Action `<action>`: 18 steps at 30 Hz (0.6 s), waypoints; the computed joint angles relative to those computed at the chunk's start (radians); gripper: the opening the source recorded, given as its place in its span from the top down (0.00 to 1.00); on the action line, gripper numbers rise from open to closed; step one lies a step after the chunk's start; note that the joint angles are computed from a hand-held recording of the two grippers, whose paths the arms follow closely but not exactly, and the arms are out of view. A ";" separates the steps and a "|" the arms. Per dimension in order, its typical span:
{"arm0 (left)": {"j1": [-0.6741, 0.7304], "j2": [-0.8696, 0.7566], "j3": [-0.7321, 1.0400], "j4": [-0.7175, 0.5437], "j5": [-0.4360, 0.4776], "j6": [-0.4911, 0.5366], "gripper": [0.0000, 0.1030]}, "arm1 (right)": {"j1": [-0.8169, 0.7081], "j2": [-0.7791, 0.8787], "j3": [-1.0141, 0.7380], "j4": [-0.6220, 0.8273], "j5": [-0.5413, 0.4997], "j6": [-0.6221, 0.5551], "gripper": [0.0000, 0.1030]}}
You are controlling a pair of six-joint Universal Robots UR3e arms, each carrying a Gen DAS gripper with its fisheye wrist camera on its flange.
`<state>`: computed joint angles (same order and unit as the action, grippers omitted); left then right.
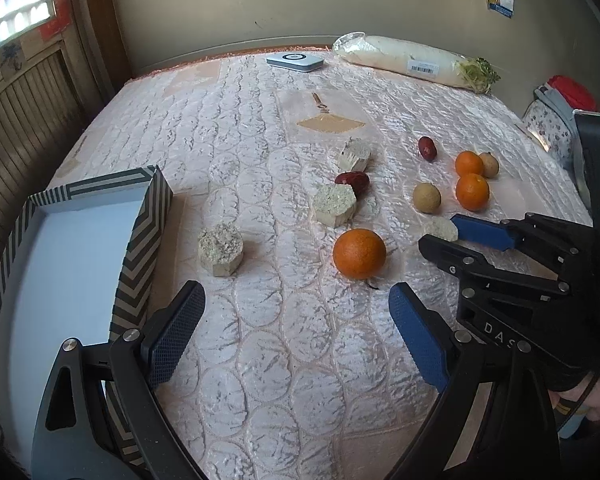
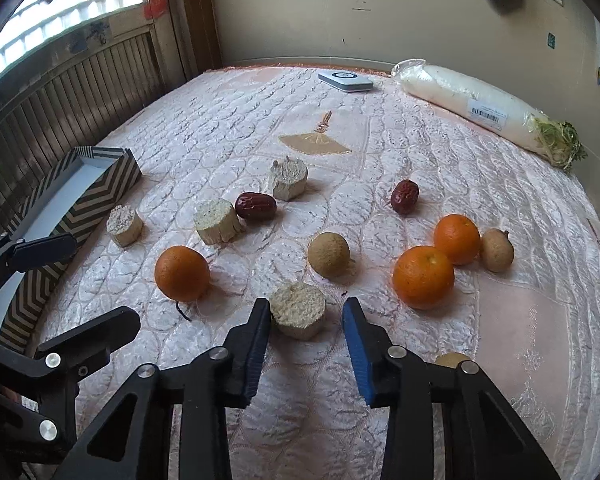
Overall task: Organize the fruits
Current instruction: 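Grasp a beige slice with the right tool while the left tool grasps an orange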
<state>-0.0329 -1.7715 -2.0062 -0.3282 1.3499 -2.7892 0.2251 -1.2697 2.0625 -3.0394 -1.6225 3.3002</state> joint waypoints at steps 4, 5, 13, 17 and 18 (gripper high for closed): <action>-0.027 -0.036 0.041 -0.006 0.016 -0.023 0.09 | -0.001 -0.025 0.031 -0.010 -0.016 -0.002 0.74; -0.036 -0.050 0.052 -0.003 0.021 -0.030 0.09 | 0.000 -0.032 0.037 -0.011 -0.025 0.000 0.74; -0.087 -0.123 0.118 0.001 0.056 -0.069 0.09 | -0.027 -0.125 0.124 -0.033 -0.057 0.028 0.74; -0.096 -0.149 0.138 0.004 0.056 -0.065 0.28 | -0.038 -0.147 0.155 -0.045 -0.053 0.036 0.74; -0.095 -0.151 0.138 0.005 0.055 -0.065 0.38 | -0.038 -0.150 0.160 -0.046 -0.053 0.037 0.74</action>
<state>-0.1279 -1.9222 -1.8680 -0.3231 1.4046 -2.8537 0.1868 -1.4199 2.2223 -3.0853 -1.6757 3.3374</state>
